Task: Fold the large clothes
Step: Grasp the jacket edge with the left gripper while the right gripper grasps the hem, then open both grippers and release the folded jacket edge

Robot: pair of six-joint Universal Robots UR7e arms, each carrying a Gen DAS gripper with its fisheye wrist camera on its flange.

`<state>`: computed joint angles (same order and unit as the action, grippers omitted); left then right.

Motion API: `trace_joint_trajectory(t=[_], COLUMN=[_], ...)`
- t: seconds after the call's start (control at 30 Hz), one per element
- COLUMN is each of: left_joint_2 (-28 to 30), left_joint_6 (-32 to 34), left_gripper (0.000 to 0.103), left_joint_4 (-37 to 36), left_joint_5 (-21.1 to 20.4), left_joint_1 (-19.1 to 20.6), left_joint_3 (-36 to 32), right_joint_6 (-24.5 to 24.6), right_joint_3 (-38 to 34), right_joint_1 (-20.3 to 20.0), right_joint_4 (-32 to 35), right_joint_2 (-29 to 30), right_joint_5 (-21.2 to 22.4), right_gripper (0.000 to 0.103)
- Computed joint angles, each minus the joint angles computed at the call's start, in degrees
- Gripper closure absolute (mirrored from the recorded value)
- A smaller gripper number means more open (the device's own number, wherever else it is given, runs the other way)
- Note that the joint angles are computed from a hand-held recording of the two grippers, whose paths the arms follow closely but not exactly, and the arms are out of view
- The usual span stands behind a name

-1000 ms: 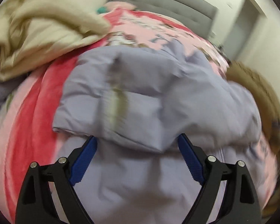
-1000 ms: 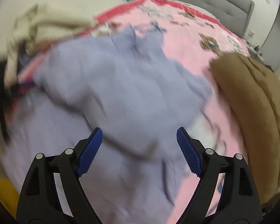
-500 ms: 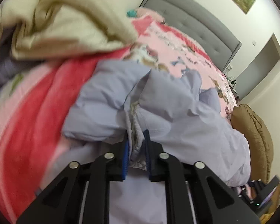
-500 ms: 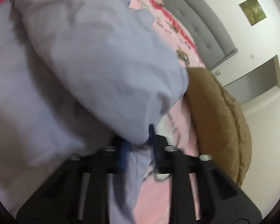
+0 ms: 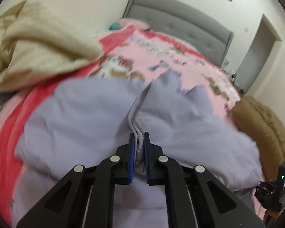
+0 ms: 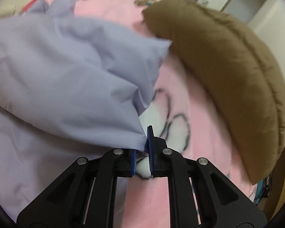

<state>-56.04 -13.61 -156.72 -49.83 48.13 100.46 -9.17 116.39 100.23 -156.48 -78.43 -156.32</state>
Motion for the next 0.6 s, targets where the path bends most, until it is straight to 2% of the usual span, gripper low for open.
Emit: trace_joint_trajectory(t=[0.1, 0.2, 0.23, 0.33, 0.4, 0.43, 0.47, 0.57, 0.6], left_joint_2=[-1.8, -2.4, -2.4, -2.9, -3.9, -4.1, -4.8, -6.1, -6.4], left_joint_6=[0.2, 0.6, 1.4, 4.6, 8.0, 9.4, 11.9, 17.5, 19.0], left_gripper=[0.094, 0.094, 0.093, 0.089, 0.077, 0.066, 0.063, 0.063, 0.063], left_joint_4=[-0.5, 1.0, 0.9, 0.2, -0.3, -0.5, -1.6, -5.7, -7.2], left_joint_5=[2.0, 2.1, 1.8, 1.4, 0.9, 1.6, 3.0, 7.0, 7.4], left_joint_1=[-0.3, 0.1, 0.3, 0.2, -0.3, -0.8, -1.6, -4.3, -4.9], left_joint_3=[3.7, 4.6, 4.5, 4.5, 5.0, 5.3, 6.3, 8.8, 9.3], right_joint_6=[-5.0, -5.4, -5.6, -7.5, -6.7, -7.2, -6.8, -3.7, -2.7], right_joint_3=[0.9, 1.4, 2.1, 4.0, 4.5, 4.4, 3.9, 1.3, 0.1], right_joint_1=[0.0, 0.1, 0.5, 1.6, 2.6, 3.3, 3.6, 3.2, 2.9], right_joint_4=[-3.7, -2.4, -2.8, -4.3, -1.8, -2.2, -2.1, -2.4, -2.7], right_joint_2=[-0.4, -2.2, -3.1, -7.4, -10.7, -11.5, -12.0, -12.4, -11.7], right_joint_5=[1.3, 1.6, 1.9, 6.6, 10.7, 11.6, 13.0, 17.1, 17.5], right_gripper=[0.089, 0.069, 0.066, 0.065, 0.065, 0.065, 0.065, 0.064, 0.056])
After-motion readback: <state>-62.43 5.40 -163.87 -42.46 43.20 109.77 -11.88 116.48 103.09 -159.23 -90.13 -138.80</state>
